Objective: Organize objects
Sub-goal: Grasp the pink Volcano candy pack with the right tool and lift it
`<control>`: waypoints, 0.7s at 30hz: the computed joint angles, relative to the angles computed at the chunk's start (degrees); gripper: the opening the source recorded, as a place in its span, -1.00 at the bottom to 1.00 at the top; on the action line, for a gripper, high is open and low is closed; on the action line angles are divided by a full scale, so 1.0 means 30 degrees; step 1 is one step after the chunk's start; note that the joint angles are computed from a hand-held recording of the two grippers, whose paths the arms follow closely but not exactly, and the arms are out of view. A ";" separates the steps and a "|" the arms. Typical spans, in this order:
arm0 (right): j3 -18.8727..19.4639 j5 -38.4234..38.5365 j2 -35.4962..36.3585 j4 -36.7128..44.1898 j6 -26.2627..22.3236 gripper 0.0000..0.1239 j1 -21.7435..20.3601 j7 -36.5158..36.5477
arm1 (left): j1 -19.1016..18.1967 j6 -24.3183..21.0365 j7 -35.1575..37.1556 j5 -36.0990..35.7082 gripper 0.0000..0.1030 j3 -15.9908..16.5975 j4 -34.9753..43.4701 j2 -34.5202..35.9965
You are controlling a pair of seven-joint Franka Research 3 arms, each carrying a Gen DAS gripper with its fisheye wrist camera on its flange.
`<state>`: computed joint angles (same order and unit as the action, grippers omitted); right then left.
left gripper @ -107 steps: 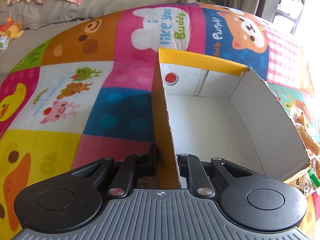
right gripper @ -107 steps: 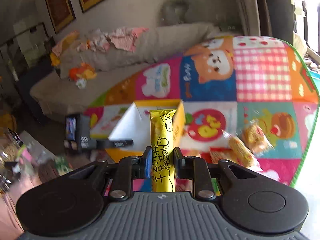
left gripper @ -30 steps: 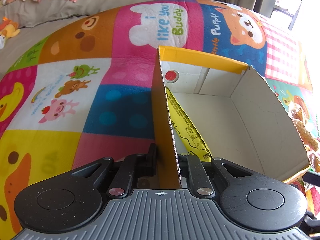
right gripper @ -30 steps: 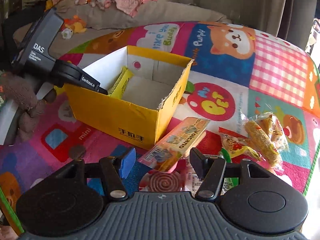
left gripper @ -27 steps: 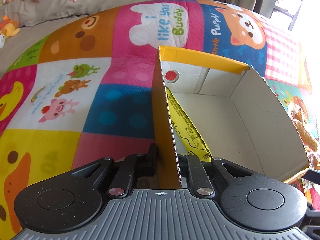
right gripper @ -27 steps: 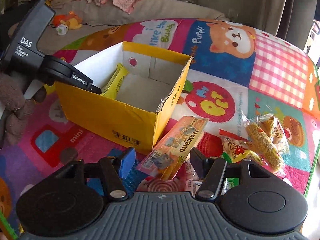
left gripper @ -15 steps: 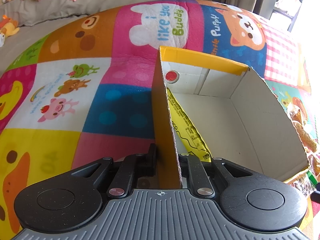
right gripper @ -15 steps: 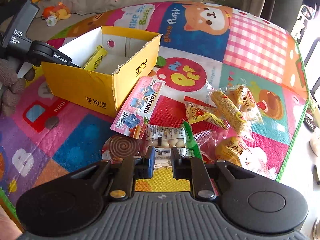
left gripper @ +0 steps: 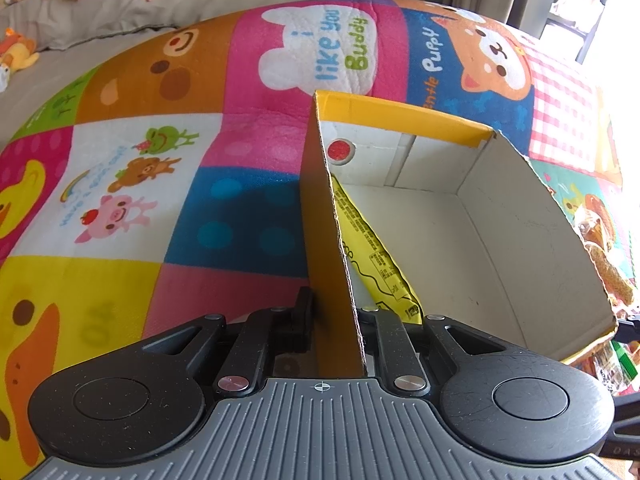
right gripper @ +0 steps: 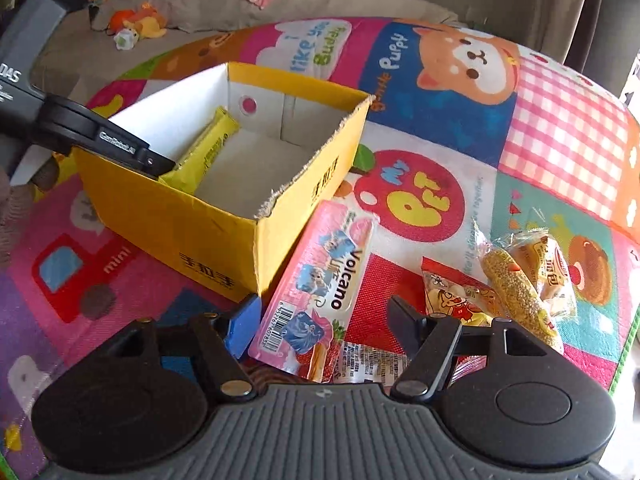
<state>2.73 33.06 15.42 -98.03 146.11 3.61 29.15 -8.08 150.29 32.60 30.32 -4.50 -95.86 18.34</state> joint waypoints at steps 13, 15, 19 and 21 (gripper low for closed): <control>0.0181 -0.0519 0.1264 0.1937 -0.0220 -0.06 -0.0676 0.0636 | 0.0077 0.0135 0.0109 -0.0334 -0.72 -0.0020 0.0015 0.0037; 0.0277 -0.0451 0.1216 0.1710 0.0710 -0.05 -0.0527 0.0007 | 0.0102 0.0221 0.0116 -0.0357 -0.72 -0.0014 -0.0026 0.0034; 0.0343 -0.0497 0.1962 0.2609 0.0502 -0.05 -0.0401 0.0000 | 0.0069 0.0208 0.0028 -0.0323 -0.71 0.0028 -0.0010 0.0047; 0.0283 -0.0710 0.2741 0.3606 -0.0043 -0.05 -0.0321 0.0685 | -0.0044 0.0049 -0.0127 -0.0120 -0.71 0.0096 0.0113 0.0108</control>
